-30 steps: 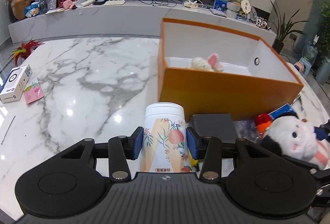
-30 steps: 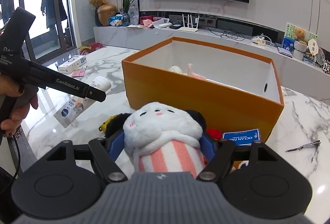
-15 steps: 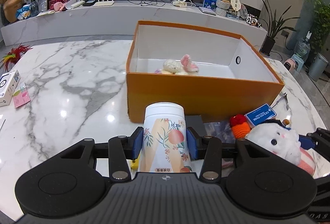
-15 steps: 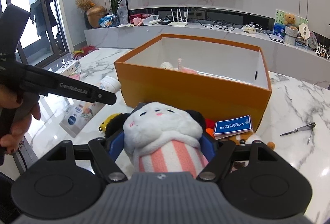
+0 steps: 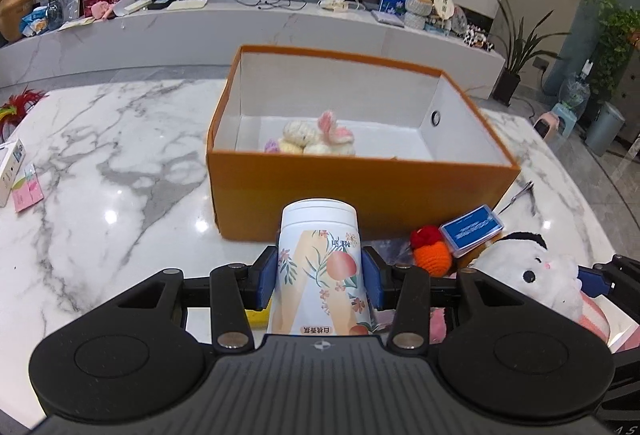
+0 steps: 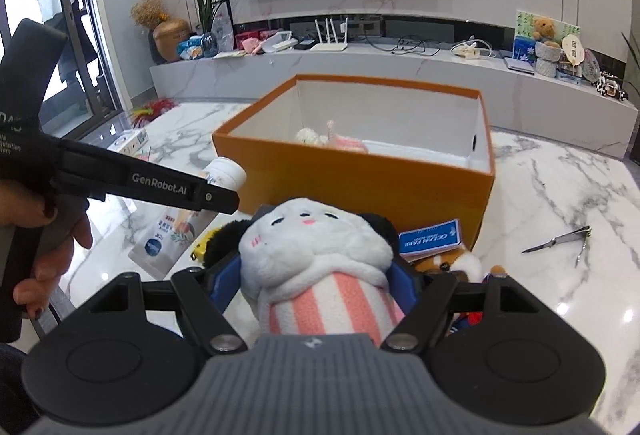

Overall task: Organize objects
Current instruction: 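Carry lotion tube with left tool while right tool carries panda plush into orange box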

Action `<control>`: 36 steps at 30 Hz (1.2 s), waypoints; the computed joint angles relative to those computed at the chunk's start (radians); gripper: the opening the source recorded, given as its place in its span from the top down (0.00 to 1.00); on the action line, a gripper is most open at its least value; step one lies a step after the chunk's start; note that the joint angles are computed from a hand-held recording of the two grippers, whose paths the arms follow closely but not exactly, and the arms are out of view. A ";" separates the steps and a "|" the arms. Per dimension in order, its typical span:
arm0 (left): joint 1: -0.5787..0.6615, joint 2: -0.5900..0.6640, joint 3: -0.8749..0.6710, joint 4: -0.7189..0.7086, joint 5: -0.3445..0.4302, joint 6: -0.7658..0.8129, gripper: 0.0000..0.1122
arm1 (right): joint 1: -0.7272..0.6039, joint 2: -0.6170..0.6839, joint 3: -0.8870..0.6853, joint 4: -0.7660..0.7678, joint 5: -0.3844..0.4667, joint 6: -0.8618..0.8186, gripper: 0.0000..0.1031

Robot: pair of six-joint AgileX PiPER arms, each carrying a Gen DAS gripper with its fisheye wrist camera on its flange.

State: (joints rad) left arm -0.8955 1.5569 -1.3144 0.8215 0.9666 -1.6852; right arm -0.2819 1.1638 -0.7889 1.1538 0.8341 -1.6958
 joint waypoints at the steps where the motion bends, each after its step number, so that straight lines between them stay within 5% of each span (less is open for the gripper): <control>1: 0.000 -0.004 -0.003 0.002 0.001 0.002 0.55 | -0.005 -0.008 -0.005 -0.003 0.008 0.011 0.27; 10: 0.077 -0.024 -0.107 -0.044 0.020 0.164 0.55 | -0.009 -0.006 -0.138 -0.007 0.073 0.102 0.27; 19: 0.208 0.051 -0.305 -0.115 0.014 0.382 0.55 | 0.102 0.123 -0.389 -0.104 0.017 0.257 0.27; 29: 0.391 0.257 -0.552 -0.316 -0.008 0.635 0.55 | 0.298 0.413 -0.765 -0.392 -0.079 0.554 0.26; 36: 0.483 0.459 -0.808 -0.449 0.046 0.790 0.55 | 0.384 0.699 -1.136 -0.636 -0.010 0.812 0.26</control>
State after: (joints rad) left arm -0.4126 2.0155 -2.1224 0.3727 1.0126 -0.8956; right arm 0.1025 1.8624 -1.9250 0.5179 0.8240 -0.8834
